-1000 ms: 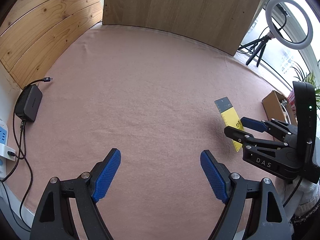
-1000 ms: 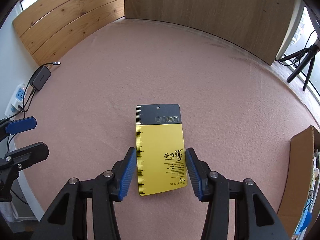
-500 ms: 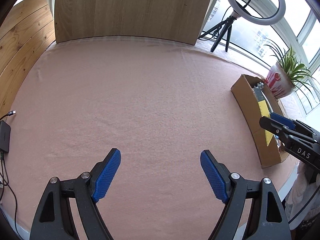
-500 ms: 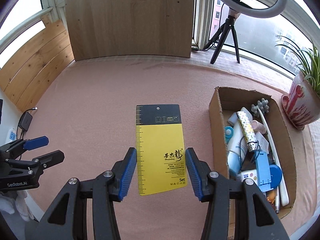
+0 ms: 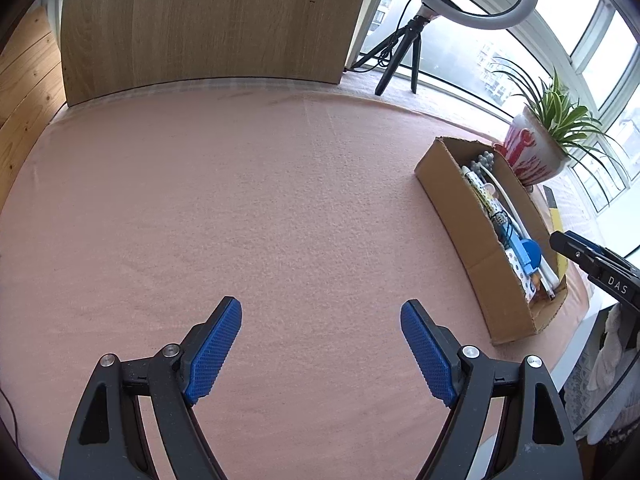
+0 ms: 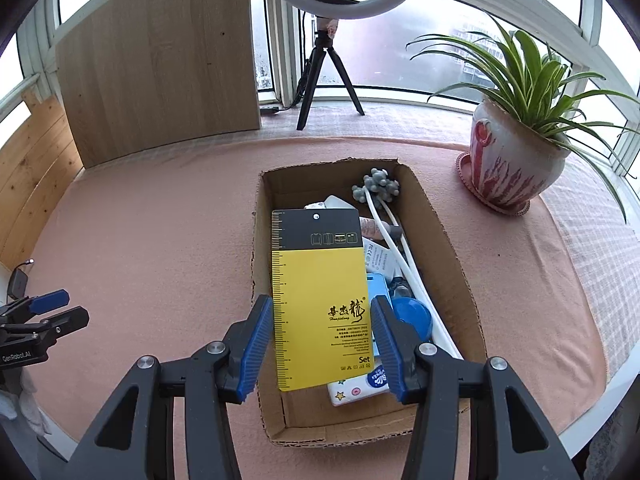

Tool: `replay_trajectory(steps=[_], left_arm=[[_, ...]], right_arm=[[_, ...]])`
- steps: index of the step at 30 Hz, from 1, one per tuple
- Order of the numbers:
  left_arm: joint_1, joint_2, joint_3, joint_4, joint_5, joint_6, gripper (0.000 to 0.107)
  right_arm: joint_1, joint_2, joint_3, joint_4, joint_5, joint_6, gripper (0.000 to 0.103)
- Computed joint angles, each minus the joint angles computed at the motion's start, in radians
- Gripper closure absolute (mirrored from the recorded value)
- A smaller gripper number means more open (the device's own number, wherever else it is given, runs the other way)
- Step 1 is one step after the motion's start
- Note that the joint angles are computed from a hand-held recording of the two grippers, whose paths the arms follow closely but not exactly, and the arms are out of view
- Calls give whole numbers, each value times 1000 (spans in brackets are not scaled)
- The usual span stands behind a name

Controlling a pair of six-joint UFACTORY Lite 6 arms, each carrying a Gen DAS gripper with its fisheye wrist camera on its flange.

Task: Organize objects
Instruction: 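Carry the yellow card over the box and open the right gripper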

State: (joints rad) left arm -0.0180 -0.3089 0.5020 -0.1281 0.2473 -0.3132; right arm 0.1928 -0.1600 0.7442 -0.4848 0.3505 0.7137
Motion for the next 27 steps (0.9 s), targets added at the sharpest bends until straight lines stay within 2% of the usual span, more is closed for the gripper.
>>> replay_trajectory(steps=[13, 15, 17, 18, 19, 24, 27], left_arm=[[-114, 86, 66, 278, -22, -355, 22], [-123, 94, 73, 304, -21, -387, 22], [-129, 102, 80, 317, -18, -405, 22], [-130, 103, 81, 316, -17, -405, 22], [-132, 105, 84, 320, -15, -410, 22], [-135, 108, 87, 330, -10, -421, 22], [-130, 101, 82, 335, -7, -422, 22]], right_arm=[[-137, 14, -4, 160, -49, -249, 57], [-154, 15, -3, 234, -65, -333, 56], [-162, 15, -1, 299, -72, -401, 43], [-161, 13, -2, 274, -79, -373, 30], [-154, 2, -12, 219, -90, -312, 25], [-132, 14, -1, 105, -85, -197, 24], [-124, 27, 10, 98, -81, -184, 24]])
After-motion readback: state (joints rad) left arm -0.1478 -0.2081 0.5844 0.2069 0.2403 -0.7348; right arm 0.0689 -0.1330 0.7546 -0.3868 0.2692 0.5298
